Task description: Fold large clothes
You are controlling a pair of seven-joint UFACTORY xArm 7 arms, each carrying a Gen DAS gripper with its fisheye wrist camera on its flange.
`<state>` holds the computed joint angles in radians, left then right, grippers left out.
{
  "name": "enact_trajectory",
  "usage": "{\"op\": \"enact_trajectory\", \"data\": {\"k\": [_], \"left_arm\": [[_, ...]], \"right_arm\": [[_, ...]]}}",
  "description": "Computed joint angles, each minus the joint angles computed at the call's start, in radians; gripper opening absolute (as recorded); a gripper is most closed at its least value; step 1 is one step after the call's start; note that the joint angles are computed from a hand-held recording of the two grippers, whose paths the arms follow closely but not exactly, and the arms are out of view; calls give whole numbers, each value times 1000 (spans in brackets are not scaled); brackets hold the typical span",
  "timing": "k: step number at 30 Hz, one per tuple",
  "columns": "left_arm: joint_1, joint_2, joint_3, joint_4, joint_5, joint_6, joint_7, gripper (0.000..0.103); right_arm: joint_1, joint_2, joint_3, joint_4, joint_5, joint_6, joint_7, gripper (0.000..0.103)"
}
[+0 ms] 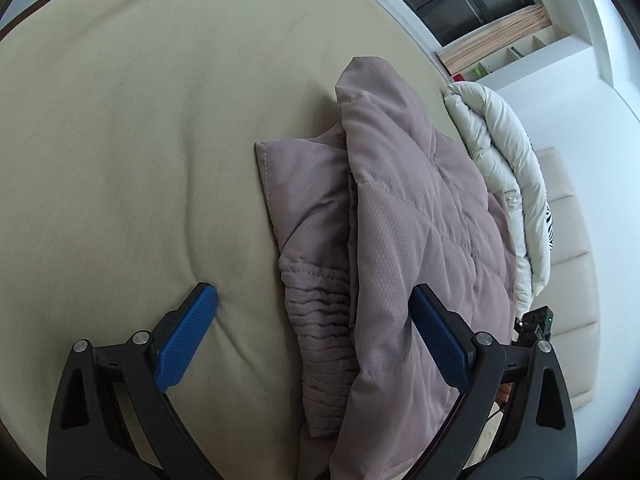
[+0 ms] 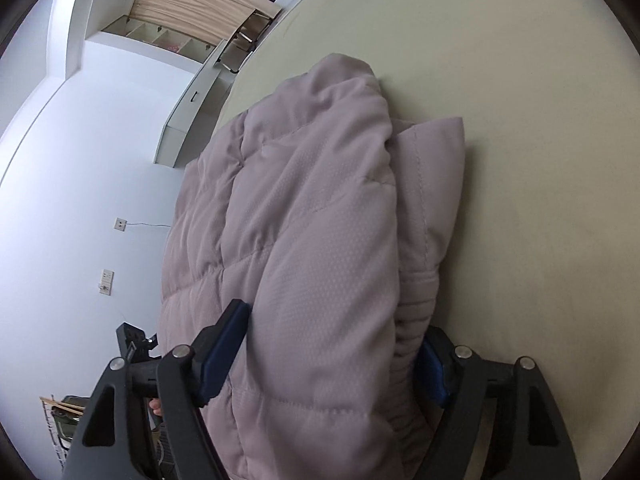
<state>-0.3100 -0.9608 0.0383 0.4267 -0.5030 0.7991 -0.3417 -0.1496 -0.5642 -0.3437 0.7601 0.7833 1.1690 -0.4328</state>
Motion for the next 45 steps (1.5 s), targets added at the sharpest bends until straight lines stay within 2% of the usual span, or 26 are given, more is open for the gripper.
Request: {"op": "enact_trajectory", "data": {"k": [5,7,10,12,15,16,19,22,24,27,31,35,37,41,43,45], "left_arm": [[-52,109,83,26,-96,-76,78,94],[-73,179,96,57,-141,-108,113,93],[-85,253,104,96,-191,-132,171,86],[-93,273,109,101,-236,-147,214,78],[-113,268,132,88,-333,-159,280,63],[-128,274,150,82,-385,-157,305,63],[-107,309,126,86,-433,-163,325,63],[-79,366,87,126,-435,-163,320,61],[-75,380,73,141,-438,-162,342,43],[-51,400,29,184,-397,-150,307,32],[-19,354,-27,199,-303,-138,201,27],[-27,264,-55,204,-231,-113,94,23],[-35,211,-62,199,-196,-89,47,22],[-28,52,-80,183,-93,28,-66,15],[-39,-49,-81,164,-84,73,-118,8],[-52,-131,-100,168,-80,105,-177,7]], "right_arm": [[15,71,-26,30,75,32,-27,79],[10,85,-20,34,99,37,-43,79],[1,79,-16,27,123,52,-84,79],[-3,76,-22,21,138,71,-116,77],[-14,77,-21,17,143,94,-136,77],[-16,84,-18,20,146,97,-137,77],[-22,108,1,35,149,94,-132,77],[-30,114,15,44,135,90,-134,76],[-33,96,32,38,123,75,-126,70],[-29,53,63,38,78,41,-102,57],[-12,-46,114,32,-28,-10,-27,45],[8,-162,153,31,-132,-6,59,39],[21,-236,154,21,-161,17,98,38],[46,-418,135,-21,-201,101,180,37],[54,-519,125,-41,-220,157,230,36],[58,-622,105,-65,-225,206,288,36]]}}
